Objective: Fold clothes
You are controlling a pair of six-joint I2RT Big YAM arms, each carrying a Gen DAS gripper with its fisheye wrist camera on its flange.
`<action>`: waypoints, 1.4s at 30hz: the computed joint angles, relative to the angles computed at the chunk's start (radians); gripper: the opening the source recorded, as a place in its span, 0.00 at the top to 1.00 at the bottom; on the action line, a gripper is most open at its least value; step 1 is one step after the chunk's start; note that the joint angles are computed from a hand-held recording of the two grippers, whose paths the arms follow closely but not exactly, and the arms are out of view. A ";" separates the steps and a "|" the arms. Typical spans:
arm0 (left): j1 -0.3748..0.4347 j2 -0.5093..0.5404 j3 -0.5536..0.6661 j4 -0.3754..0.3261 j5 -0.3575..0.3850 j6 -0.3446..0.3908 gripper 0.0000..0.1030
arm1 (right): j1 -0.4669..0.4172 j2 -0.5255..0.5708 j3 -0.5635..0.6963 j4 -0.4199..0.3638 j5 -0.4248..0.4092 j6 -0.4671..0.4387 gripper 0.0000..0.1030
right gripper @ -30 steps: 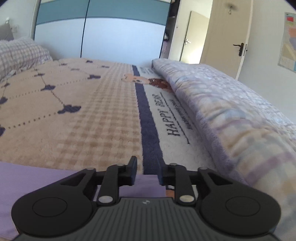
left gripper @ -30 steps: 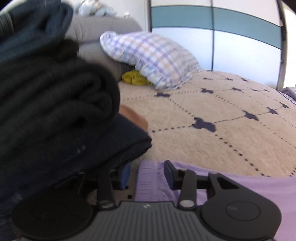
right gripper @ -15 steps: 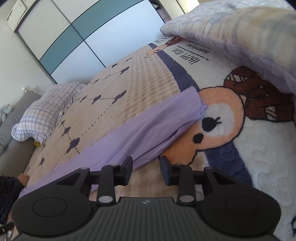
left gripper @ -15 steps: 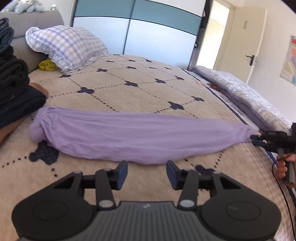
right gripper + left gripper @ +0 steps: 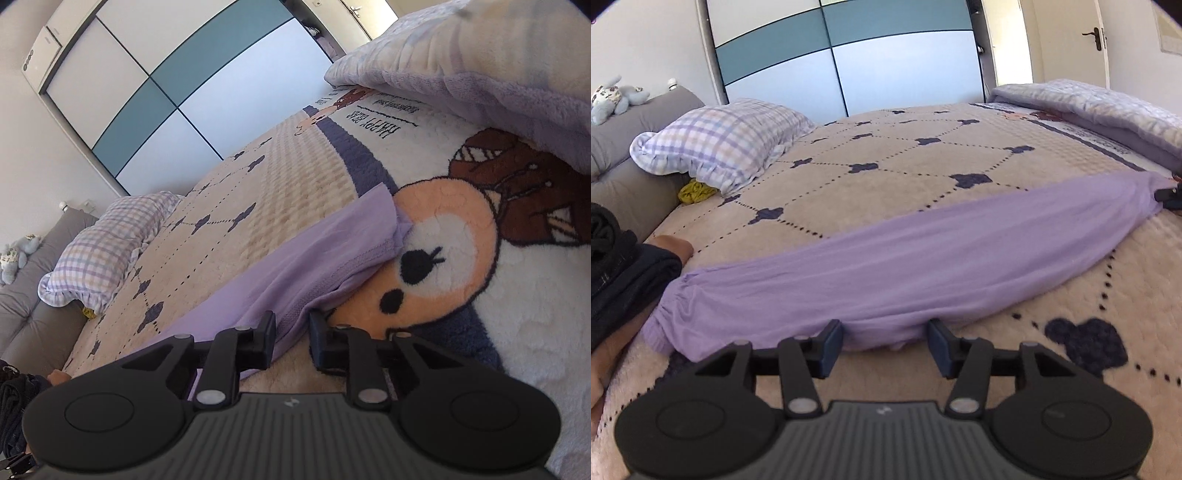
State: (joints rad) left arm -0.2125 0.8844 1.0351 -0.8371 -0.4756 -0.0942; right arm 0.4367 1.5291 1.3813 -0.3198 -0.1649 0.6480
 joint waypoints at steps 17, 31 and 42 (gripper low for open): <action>-0.061 -0.044 -0.002 -0.135 0.065 -0.054 0.51 | 0.002 -0.018 -0.031 0.035 -0.001 -0.002 0.78; 0.001 0.073 0.060 -0.024 0.003 0.021 0.53 | -0.007 -0.030 -0.063 0.084 -0.029 0.032 0.78; 0.048 0.065 0.061 -0.023 -0.013 -0.039 0.54 | -0.011 -0.035 -0.074 0.102 -0.042 0.047 0.78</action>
